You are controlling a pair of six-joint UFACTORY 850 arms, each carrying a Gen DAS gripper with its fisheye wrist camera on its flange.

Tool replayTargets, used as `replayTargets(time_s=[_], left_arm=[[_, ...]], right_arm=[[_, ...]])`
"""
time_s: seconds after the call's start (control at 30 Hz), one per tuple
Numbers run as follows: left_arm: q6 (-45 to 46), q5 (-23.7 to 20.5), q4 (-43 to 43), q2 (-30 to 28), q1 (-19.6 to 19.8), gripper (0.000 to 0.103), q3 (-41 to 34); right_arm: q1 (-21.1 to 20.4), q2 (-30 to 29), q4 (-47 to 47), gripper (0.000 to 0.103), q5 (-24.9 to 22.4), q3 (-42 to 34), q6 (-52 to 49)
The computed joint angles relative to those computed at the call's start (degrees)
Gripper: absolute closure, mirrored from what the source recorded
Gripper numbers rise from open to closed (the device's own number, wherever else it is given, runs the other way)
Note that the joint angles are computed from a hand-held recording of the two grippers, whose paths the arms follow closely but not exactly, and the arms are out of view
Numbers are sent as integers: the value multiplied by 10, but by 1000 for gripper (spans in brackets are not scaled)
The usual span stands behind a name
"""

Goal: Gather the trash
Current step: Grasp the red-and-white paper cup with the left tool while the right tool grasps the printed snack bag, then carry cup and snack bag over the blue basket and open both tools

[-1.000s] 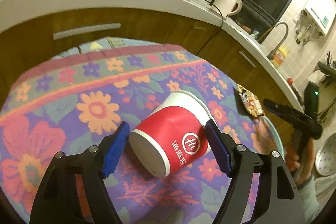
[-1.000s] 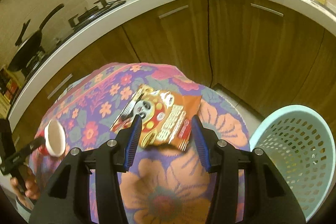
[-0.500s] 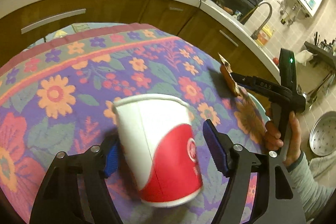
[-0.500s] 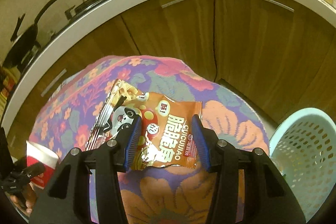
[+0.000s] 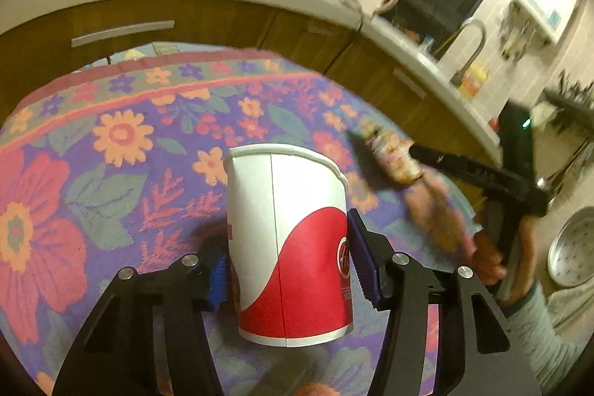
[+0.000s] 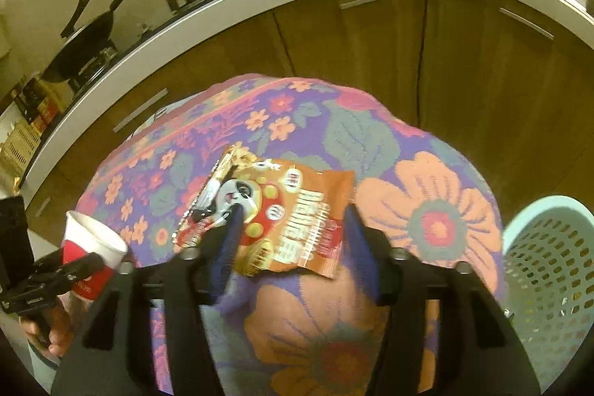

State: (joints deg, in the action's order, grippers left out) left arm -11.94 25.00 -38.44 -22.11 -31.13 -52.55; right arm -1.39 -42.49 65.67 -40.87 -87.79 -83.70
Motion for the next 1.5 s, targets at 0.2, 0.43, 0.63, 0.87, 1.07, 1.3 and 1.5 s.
replayTargets(time_s=[0.2,0.43,0.63,0.87,1.07,1.3,1.5], left_arm=[[-67,63,52,14,-6,51,31],[-53,71,41,18,-13,50,34],[-2,69,-5,16,-20,50,25],[71,63,-57,12,-45,50,-12],[195,37,-141,-20,-69,50,-87],[232,-9,-139,-93,-83,50,-205],[358,-90,-216,-192,-89,50,-364]], right_arm=[[6,-34,-49,39,-29,-48,94],[41,-6,-48,70,67,-4,52],[32,20,18,92,46,37,-31],[-1,74,132,97,39,102,-157],[-55,78,152,97,-1,94,-151],[-134,46,119,97,-60,39,-76],[-175,34,153,97,-14,35,-116]])
